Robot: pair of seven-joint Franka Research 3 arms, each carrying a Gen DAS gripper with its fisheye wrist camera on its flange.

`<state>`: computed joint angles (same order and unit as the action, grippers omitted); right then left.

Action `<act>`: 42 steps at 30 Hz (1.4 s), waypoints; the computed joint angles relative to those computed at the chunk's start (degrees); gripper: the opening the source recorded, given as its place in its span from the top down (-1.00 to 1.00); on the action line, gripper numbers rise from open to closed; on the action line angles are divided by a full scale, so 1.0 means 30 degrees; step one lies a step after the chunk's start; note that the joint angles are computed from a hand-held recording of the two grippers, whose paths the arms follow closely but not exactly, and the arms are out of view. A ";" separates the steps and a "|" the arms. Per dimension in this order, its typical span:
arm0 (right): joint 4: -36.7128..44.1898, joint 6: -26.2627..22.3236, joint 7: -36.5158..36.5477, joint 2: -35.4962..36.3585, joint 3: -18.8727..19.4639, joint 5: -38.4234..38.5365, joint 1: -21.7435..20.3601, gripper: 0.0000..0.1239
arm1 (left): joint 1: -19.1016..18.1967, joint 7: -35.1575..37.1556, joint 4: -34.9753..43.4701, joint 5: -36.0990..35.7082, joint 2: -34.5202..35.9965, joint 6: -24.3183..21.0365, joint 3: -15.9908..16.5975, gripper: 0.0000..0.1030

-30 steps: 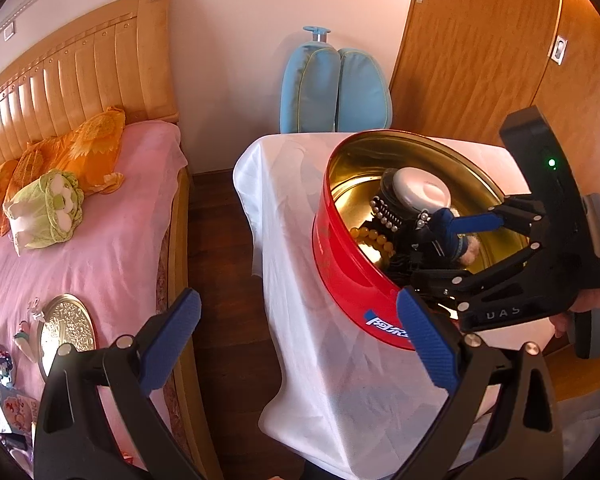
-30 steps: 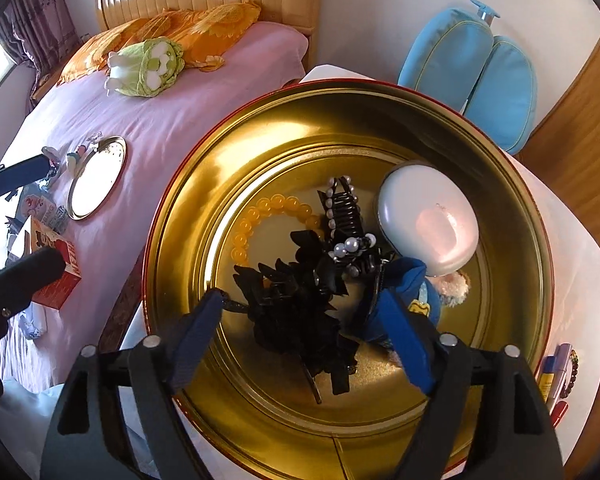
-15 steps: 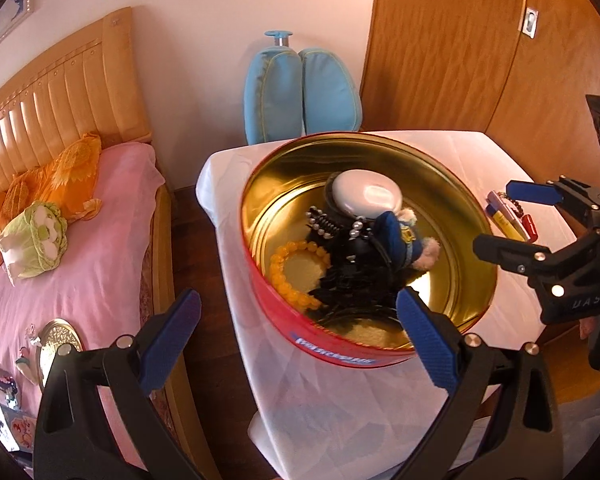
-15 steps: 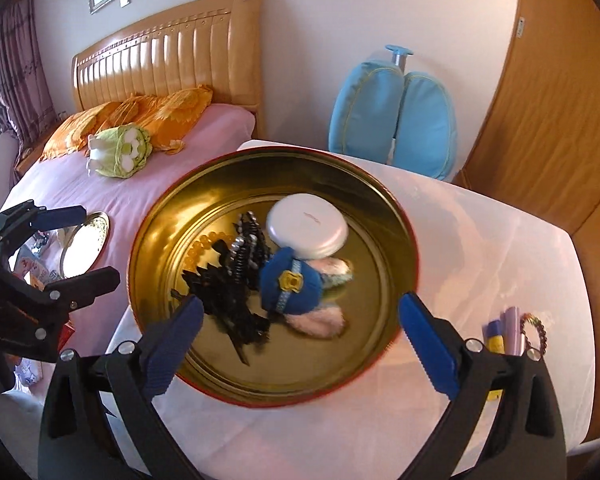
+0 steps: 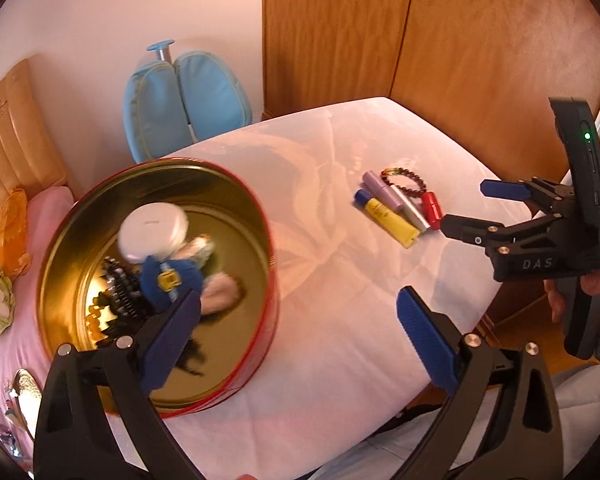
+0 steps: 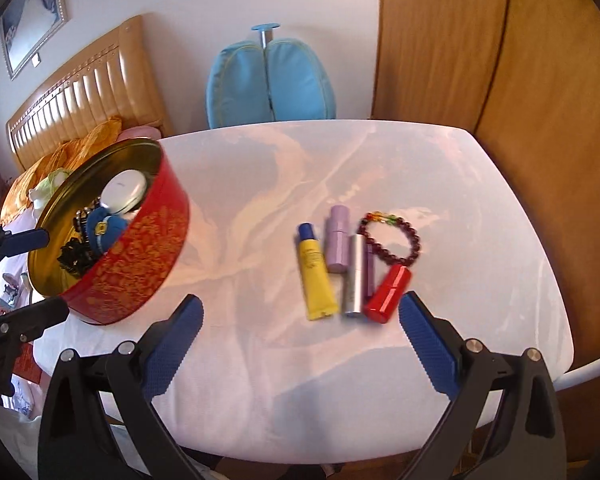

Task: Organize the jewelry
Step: 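Move the right tool back to the red lipstick tube, then close the right tool on the red lipstick tube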

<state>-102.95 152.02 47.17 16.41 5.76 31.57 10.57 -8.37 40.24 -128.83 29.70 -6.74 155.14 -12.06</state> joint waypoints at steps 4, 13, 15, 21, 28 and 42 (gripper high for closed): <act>0.1790 -0.1157 -0.0899 0.1249 -0.0375 -0.0201 -0.0854 -0.60 | -0.0317 -0.1549 0.2433 0.0650 0.2256 -0.0203 -0.0236 -0.86; 0.4398 -0.3214 -0.0324 0.3659 -0.0839 -0.2276 -0.1104 -0.60 | -0.1153 -0.0095 0.3956 -0.1550 0.4079 -0.0548 -0.0092 -0.86; 0.5158 -0.3255 0.0698 0.4425 -0.1030 -0.2820 -0.0775 -0.60 | -0.1011 0.1381 0.4035 -0.2199 0.4337 -0.0329 0.0021 -0.86; 0.6885 -0.3200 0.4625 0.6065 -0.2054 -0.5484 0.0390 -0.60 | -0.0098 0.6563 0.5524 -0.6014 0.6152 -0.0048 -0.0229 -0.86; 0.7670 -0.3019 0.7414 0.6938 -0.2344 -0.7188 0.0668 -0.60 | 0.0250 1.0384 0.6668 -0.7769 0.7166 -0.0238 -0.0525 -0.86; 0.6404 -0.1935 0.8669 0.6162 -0.2352 -0.8228 0.0779 -0.18 | -0.0019 1.1135 0.6089 -0.8216 0.6569 -0.0336 -0.0201 -0.86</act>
<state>-83.74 146.21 73.18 34.90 -1.30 6.88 12.90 -8.42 73.64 -110.56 5.06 12.97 154.13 -12.66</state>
